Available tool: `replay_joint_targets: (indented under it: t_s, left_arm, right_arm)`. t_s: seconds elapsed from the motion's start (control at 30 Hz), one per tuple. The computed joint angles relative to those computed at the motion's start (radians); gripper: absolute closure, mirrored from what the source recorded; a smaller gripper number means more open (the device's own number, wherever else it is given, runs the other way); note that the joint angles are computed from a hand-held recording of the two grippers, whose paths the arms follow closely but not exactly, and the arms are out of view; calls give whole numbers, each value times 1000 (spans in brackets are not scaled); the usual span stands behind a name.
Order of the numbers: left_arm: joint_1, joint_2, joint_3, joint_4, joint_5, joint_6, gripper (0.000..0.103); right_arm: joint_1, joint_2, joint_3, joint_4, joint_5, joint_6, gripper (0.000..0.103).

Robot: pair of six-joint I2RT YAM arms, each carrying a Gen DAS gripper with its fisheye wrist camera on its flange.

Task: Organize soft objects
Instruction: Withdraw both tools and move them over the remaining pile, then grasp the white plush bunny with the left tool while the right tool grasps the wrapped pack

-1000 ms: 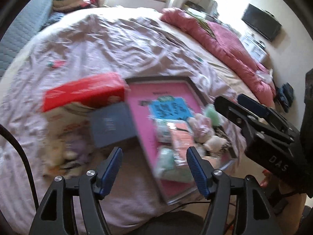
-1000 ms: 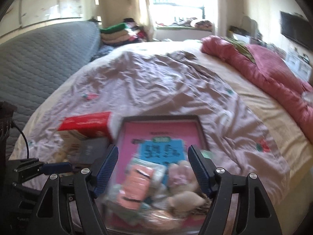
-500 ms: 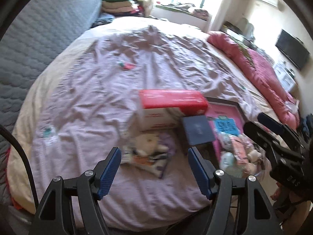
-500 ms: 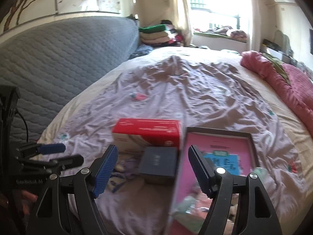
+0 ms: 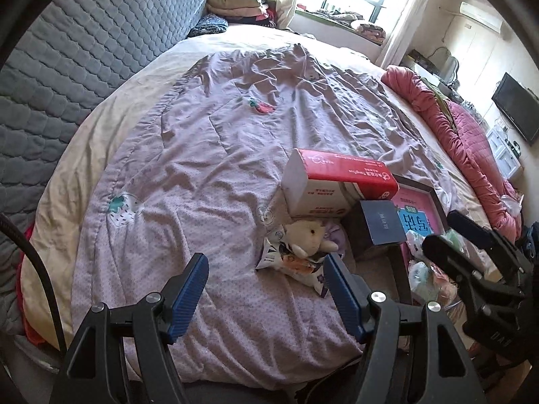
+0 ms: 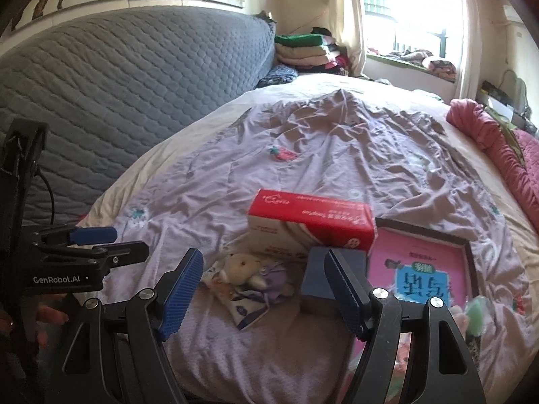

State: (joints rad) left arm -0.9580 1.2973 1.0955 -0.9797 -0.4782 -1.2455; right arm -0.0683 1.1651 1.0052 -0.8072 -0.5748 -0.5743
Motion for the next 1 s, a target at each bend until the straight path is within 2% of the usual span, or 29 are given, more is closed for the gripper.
replay_joint_targets:
  t_s: [0.27,0.47,0.83,1.0]
  left_arm:
    - [20,-20,-73,61,46,12,33]
    - [65,7,-99,128,96,78,33]
    - [206,256,-23,332,245,394,33]
    - [246,377,54,356,299,513,33]
  right_arm:
    - [67,-30,-105,42,42,-9,27]
    - [111,-18,-184,99,81,-16,27]
    - [68,68,-231,145,89,-47,27]
    - [75,115,-235,177,97,-37,27]
